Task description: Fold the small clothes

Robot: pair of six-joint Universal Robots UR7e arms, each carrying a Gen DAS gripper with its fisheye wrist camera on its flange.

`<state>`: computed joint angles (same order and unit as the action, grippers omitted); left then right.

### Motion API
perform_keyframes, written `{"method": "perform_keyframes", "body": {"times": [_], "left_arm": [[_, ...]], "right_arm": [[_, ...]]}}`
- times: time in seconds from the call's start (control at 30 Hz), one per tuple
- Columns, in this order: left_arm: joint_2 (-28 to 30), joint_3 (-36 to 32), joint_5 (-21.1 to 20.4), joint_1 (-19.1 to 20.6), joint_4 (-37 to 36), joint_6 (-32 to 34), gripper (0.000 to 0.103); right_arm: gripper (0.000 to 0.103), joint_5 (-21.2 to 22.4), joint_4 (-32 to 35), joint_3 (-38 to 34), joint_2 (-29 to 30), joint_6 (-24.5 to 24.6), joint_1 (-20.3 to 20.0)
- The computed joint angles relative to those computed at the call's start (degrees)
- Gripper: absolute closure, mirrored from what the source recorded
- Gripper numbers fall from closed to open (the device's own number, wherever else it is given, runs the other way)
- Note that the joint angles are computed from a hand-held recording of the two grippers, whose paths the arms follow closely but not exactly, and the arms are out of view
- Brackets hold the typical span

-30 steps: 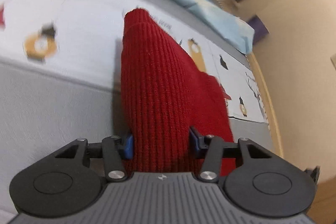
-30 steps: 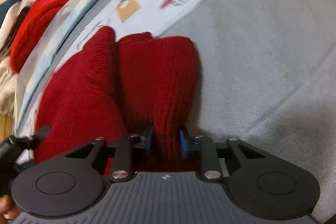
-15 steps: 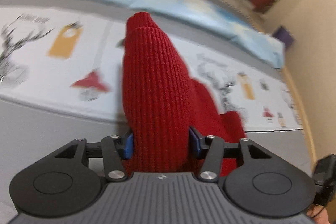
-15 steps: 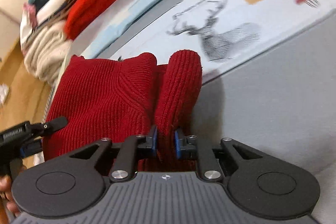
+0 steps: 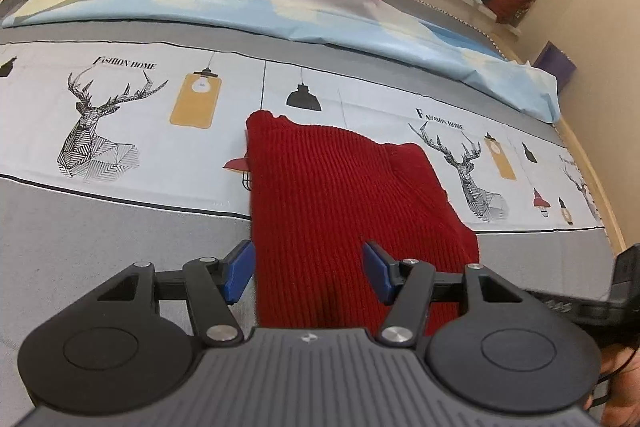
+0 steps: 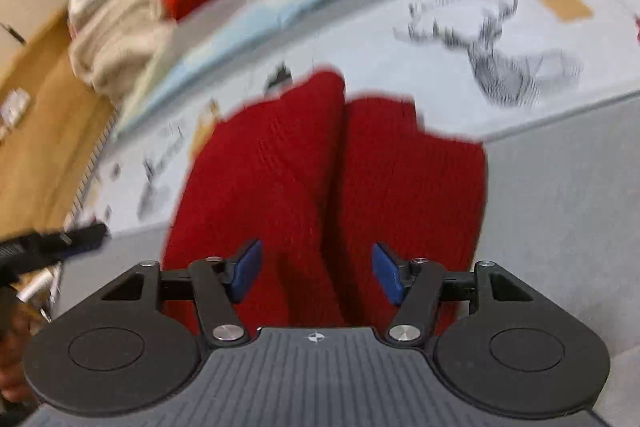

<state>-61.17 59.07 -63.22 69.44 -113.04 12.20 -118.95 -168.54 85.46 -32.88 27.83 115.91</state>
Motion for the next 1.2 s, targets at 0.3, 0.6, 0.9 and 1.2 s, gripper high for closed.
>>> {"method": "perform_keyframes", "body": {"times": [0.3,0.6,0.9,1.2], "left_arm": [[-0.4,0.3,-2.3,0.7,0.0,-0.4,0.037],[-4.9,9.0,-0.8,0.6,0.1,-3.4,0.037],[-6.7,19.8,9.8,1.1,-8.6,2.9,0.033],[-8.0,21.6,11.5,0.9,-10.1,7.9,0.032]], "right_arm": [[0.09,2.7,-9.0,4.3,-2.8,-2.3,0.9],[0.09,-0.4,4.5,5.7,-4.8,3.8,-0.5],[0.056,-9.7,8.9,1.4,-1.8,1.2,3.1],[0.043,-14.1,20.1,0.8,-2.1,0.4,4.2]]}}
